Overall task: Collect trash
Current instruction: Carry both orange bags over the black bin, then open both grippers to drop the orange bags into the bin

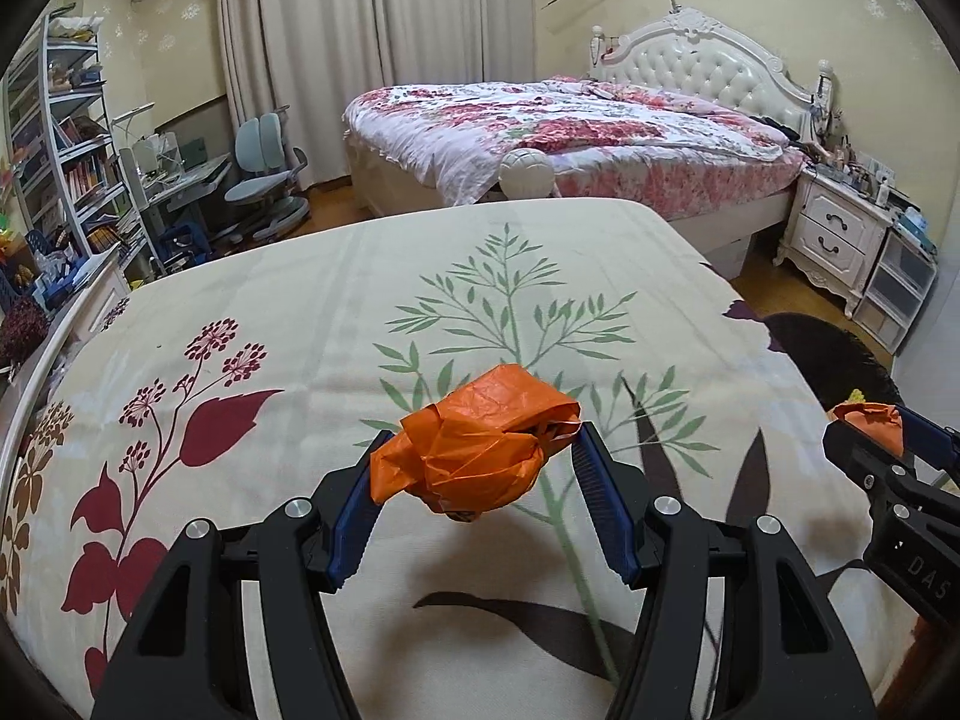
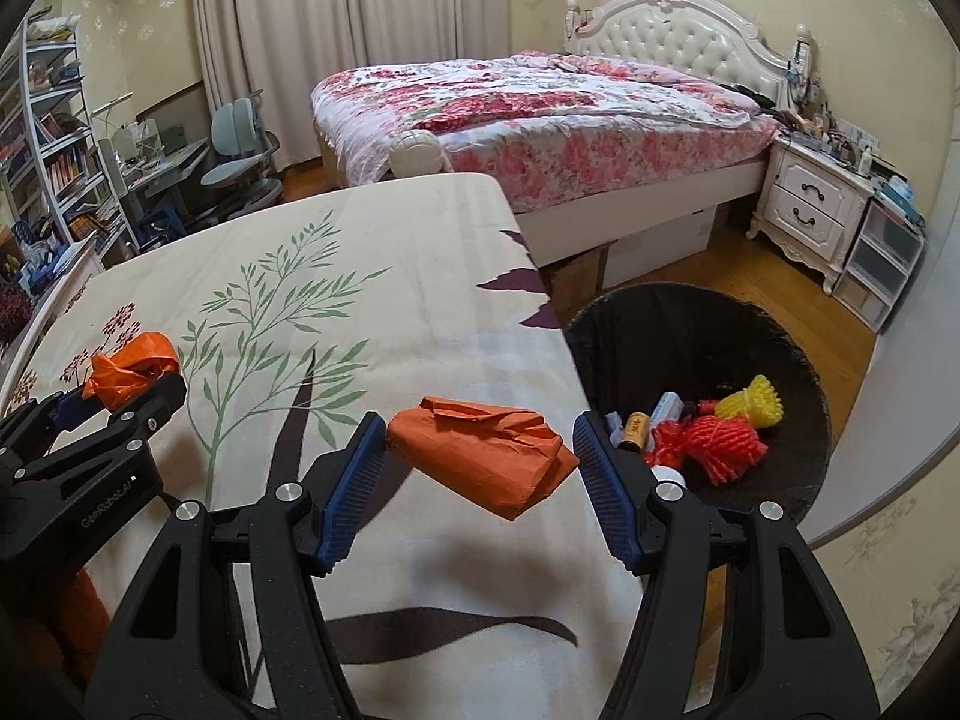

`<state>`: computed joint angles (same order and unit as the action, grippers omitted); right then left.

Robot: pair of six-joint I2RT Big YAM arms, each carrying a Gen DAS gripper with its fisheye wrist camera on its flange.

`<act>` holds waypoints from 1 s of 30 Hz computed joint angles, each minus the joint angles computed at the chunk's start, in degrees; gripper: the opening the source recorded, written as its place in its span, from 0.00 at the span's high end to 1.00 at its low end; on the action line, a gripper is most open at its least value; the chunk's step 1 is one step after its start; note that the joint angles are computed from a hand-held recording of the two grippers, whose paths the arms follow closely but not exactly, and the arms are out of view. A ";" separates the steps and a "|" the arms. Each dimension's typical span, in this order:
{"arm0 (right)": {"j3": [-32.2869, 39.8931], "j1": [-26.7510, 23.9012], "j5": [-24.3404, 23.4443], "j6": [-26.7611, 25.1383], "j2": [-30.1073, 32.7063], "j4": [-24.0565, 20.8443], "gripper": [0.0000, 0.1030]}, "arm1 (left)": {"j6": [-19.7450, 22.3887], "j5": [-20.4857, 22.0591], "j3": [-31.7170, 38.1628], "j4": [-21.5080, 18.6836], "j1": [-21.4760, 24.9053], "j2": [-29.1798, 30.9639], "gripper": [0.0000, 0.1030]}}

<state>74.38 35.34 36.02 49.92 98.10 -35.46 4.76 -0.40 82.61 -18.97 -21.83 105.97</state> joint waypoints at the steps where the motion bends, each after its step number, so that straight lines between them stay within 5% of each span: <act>1: -0.77 0.07 0.72 0.60 -0.72 -0.10 0.39 | 0.15 0.17 -0.45 0.49 -0.44 -0.33 0.41; 14: -9.92 -1.77 8.87 6.56 -8.66 -1.30 0.39 | 1.75 3.59 0.64 3.38 -6.62 -0.15 0.41; 30: -14.46 -9.07 8.13 5.25 -10.29 3.33 0.39 | 1.10 2.90 12.58 0.85 -13.09 8.52 0.41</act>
